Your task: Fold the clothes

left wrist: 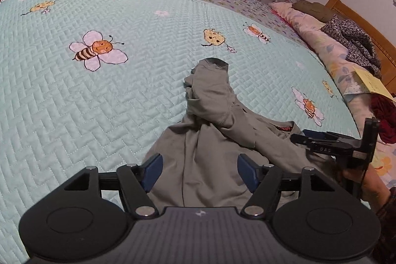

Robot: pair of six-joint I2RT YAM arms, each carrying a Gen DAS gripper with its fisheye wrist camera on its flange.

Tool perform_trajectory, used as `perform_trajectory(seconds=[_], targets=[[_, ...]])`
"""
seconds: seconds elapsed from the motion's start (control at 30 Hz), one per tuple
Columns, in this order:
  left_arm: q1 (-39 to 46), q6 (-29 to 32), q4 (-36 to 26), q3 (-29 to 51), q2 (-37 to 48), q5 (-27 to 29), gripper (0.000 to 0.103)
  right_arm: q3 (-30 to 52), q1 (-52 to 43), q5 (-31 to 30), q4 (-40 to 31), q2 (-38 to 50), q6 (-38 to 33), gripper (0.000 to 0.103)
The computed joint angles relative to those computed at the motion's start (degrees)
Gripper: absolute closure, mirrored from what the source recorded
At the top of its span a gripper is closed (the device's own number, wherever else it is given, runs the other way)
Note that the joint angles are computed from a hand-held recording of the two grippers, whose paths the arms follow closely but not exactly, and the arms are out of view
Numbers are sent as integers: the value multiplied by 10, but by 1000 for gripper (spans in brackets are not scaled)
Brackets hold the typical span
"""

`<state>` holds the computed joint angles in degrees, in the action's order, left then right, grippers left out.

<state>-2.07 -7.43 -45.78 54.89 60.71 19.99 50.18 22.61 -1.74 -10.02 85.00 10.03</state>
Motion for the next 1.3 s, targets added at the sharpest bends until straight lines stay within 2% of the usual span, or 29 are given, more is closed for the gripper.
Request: perform_trajectory(seconds=[0.03,0.07,0.13,0.23,0.37,0.4,0.5,0.67,0.73,0.87,0.9,0.97,1.0,1.03,1.07,1.1,1.17,1.23,1.3], targets=[[1,-3,3,1,7,-2,32,-1,5,4,5,2,-2,60],[-1,-8,7,0,15,-5,32,-2,10,7,8,3,-3,102],[-6,-16,19,3,32,-12,32,-23,27,30,26,-16,-1,100],[-20,-25,35,17,61,-31,32,-72,78,138,35,-104,26,100],[-42,-30,64,54,123,-52,30,-110,140,313,-53,-239,100,100],[-50,-34,72,69,144,-62,29,-115,146,332,-79,-264,119,100],[-78,-45,102,120,218,-73,25,-149,145,307,-114,-340,154,100],[-121,-99,116,230,356,-88,23,-181,188,327,-162,-398,244,100],[-134,-118,115,276,407,-109,18,-190,215,345,-163,-396,271,100],[-160,-124,46,424,541,-157,16,-195,235,353,-162,-390,290,100],[-165,-131,21,462,572,-157,16,-196,235,352,-161,-389,292,100],[-175,-128,11,494,602,-153,12,-203,230,344,-168,-402,297,100],[-185,-111,13,498,607,-172,19,-208,228,341,-167,-407,303,100],[-196,-93,12,500,609,-203,44,-214,225,338,-166,-411,309,100],[-198,-83,20,488,597,-200,81,-218,222,336,-166,-414,313,100],[-192,-79,35,466,577,-174,98,-221,219,334,-165,-413,316,100],[-170,-97,98,367,489,-112,97,-225,215,335,-168,-408,325,99],[-143,-109,163,240,363,-80,97,-230,218,338,-171,-412,335,99],[-98,-97,175,132,225,-52,97,-232,225,345,-176,-419,339,99]])
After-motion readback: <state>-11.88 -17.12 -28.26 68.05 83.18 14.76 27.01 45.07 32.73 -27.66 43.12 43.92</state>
